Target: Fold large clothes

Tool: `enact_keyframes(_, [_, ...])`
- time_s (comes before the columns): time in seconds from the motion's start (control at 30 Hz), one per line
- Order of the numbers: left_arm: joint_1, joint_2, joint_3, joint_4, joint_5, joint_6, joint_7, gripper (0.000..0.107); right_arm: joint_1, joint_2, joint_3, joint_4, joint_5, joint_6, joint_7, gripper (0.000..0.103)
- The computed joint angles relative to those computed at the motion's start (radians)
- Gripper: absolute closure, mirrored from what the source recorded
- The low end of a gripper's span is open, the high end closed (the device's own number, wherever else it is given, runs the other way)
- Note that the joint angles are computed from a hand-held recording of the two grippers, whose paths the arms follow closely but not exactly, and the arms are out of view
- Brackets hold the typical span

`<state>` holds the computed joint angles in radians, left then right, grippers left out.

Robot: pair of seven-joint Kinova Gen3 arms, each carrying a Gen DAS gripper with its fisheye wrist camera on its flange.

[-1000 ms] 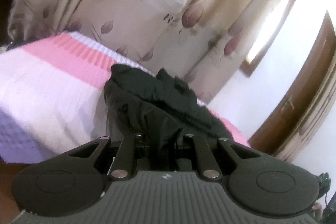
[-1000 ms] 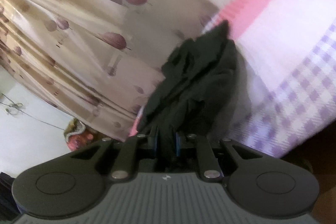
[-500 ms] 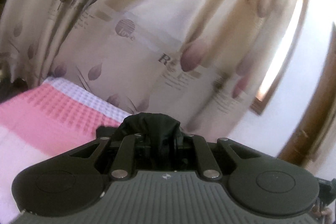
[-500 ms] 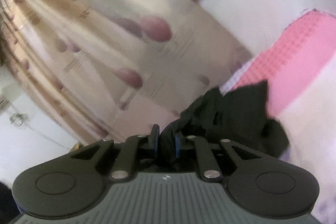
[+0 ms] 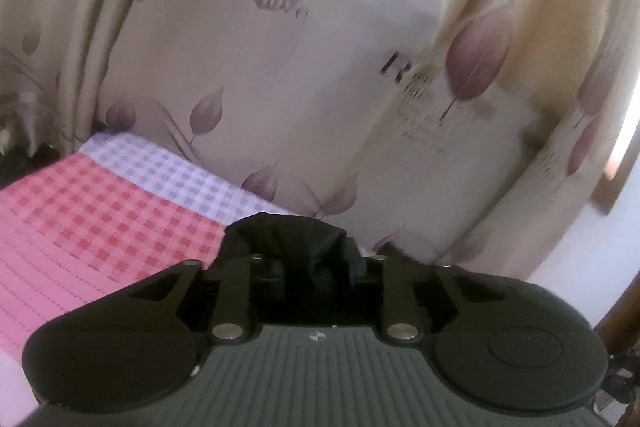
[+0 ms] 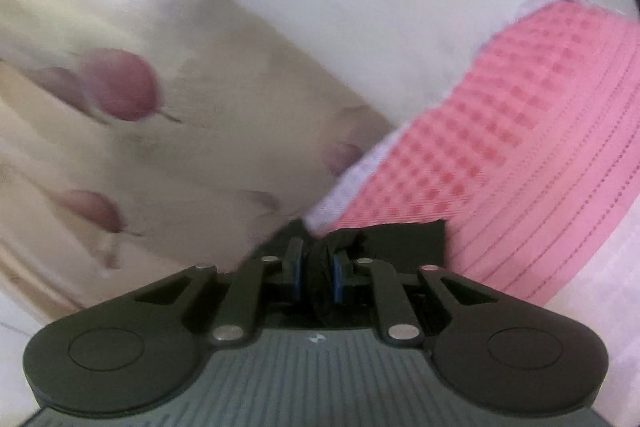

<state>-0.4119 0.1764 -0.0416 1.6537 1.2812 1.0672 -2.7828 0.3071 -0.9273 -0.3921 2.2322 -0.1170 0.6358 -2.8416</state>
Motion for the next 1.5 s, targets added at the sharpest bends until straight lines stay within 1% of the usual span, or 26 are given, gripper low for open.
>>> enact_keyframes(0.03, [0.007,0.012,0.002,-0.001,-0.006,-0.007,0.007,0.066,0.002,0.014,-0.002,0.025,-0.010,-0.037,-0.008,0.081])
enact_keyframes(0.07, [0.005,0.018,0.011,0.002,-0.006,-0.016,0.006,0.059,0.007,0.019,-0.004,0.055,-0.029,-0.077,-0.028,0.079])
enact_keyframes(0.13, [0.038,0.010,-0.011,0.041,0.024,-0.067,-0.032,0.040,0.026,-0.001,-0.009,0.105,-0.075,-0.148,-0.052,0.066])
enact_keyframes(0.17, [0.067,-0.005,-0.037,0.075,0.062,-0.107,-0.072,0.018,0.046,-0.017,-0.025,0.115,-0.087,-0.162,-0.066,0.061])
enact_keyframes(0.2, [0.079,-0.021,-0.046,0.107,0.103,-0.148,-0.110,0.006,0.068,-0.037,-0.045,0.114,-0.082,-0.159,-0.080,0.045])
enact_keyframes(0.23, [0.073,-0.041,-0.046,0.140,0.144,-0.177,-0.151,0.005,0.088,-0.057,-0.065,0.101,-0.061,-0.140,-0.101,0.027])
enact_keyframes(0.27, [0.052,-0.049,-0.027,0.158,0.172,-0.191,-0.176,0.005,0.116,-0.076,-0.085,0.083,-0.048,-0.113,-0.110,0.024])
enact_keyframes(0.33, [0.025,-0.042,-0.006,0.155,0.180,-0.168,-0.176,0.005,0.137,-0.093,-0.102,0.053,-0.038,-0.084,-0.079,0.024])
enact_keyframes(0.43, [0.024,-0.034,-0.019,0.134,0.145,-0.084,-0.159,0.012,0.112,-0.004,-0.156,-0.053,0.061,0.006,0.006,0.025])
enact_keyframes(0.47, [0.037,-0.039,-0.021,0.135,0.133,-0.074,-0.174,0.020,0.107,0.042,-0.192,-0.094,0.099,0.032,0.046,0.027])
enact_keyframes(0.5, [0.052,-0.045,-0.014,0.134,0.110,-0.075,-0.186,0.031,0.116,0.089,-0.238,-0.133,0.126,0.052,0.087,0.041])
enact_keyframes(0.53, [0.072,-0.050,-0.006,0.130,0.086,-0.083,-0.192,0.036,0.131,0.135,-0.276,-0.168,0.136,0.068,0.128,0.056])
enact_keyframes(0.57, [0.095,-0.055,0.005,0.127,0.063,-0.095,-0.203,0.042,0.156,0.181,-0.316,-0.199,0.135,0.077,0.167,0.061])
enact_keyframes(0.6, [0.117,-0.058,0.016,0.129,0.050,-0.113,-0.222,0.043,0.183,0.228,-0.362,-0.227,0.149,0.079,0.194,0.065])
enact_keyframes(0.67, [0.162,-0.051,0.045,0.115,0.012,-0.167,-0.249,0.043,0.232,0.312,-0.455,-0.280,0.220,0.104,0.216,0.066])
enact_keyframes(0.73, [0.212,-0.031,0.060,0.096,-0.012,-0.248,-0.246,0.043,0.286,0.388,-0.548,-0.322,0.302,0.130,0.216,0.066])
enact_keyframes(0.83, [0.313,0.041,0.018,0.044,-0.097,-0.355,-0.164,0.042,0.357,0.451,-0.640,-0.326,0.378,0.133,0.188,0.067])
enact_keyframes(0.87, [0.322,0.067,0.014,0.039,-0.104,-0.382,-0.140,0.043,0.377,0.465,-0.662,-0.317,0.390,0.132,0.179,0.068])
enact_keyframes(0.93, [0.284,0.109,0.037,0.047,-0.068,-0.387,-0.140,0.043,0.363,0.478,-0.649,-0.267,0.390,0.082,0.138,0.070])
enact_keyframes(1.0, [0.196,0.126,0.114,0.078,0.008,-0.374,-0.205,0.043,0.331,0.475,-0.626,-0.205,0.418,0.007,0.068,0.070])
enact_keyframes(1.07, [0.140,0.126,0.168,0.115,0.065,-0.383,-0.279,0.043,0.355,0.469,-0.656,-0.182,0.444,-0.020,0.037,0.070])
enact_keyframes(1.13, [0.136,0.147,0.152,0.112,0.097,-0.353,-0.295,0.044,0.361,0.450,-0.663,-0.157,0.453,-0.051,0.012,0.070])
enact_keyframes(1.2, [0.151,0.158,0.120,0.093,0.097,-0.320,-0.246,0.050,0.340,0.441,-0.624,-0.120,0.435,-0.103,-0.003,0.070])
enact_keyframes(1.27, [0.142,0.169,0.124,0.083,0.092,-0.316,-0.212,0.053,0.320,0.446,-0.590,-0.095,0.423,-0.140,-0.011,0.070])
enact_keyframes(1.43, [0.141,0.181,0.125,0.056,0.042,-0.310,-0.138,0.053,0.311,0.461,-0.592,-0.104,0.435,-0.123,-0.024,0.070])
enact_keyframes(1.5, [0.140,0.191,0.125,0.031,0.001,-0.298,-0.078,0.053,0.278,0.475,-0.561,-0.106,0.438,-0.118,-0.018,0.070])
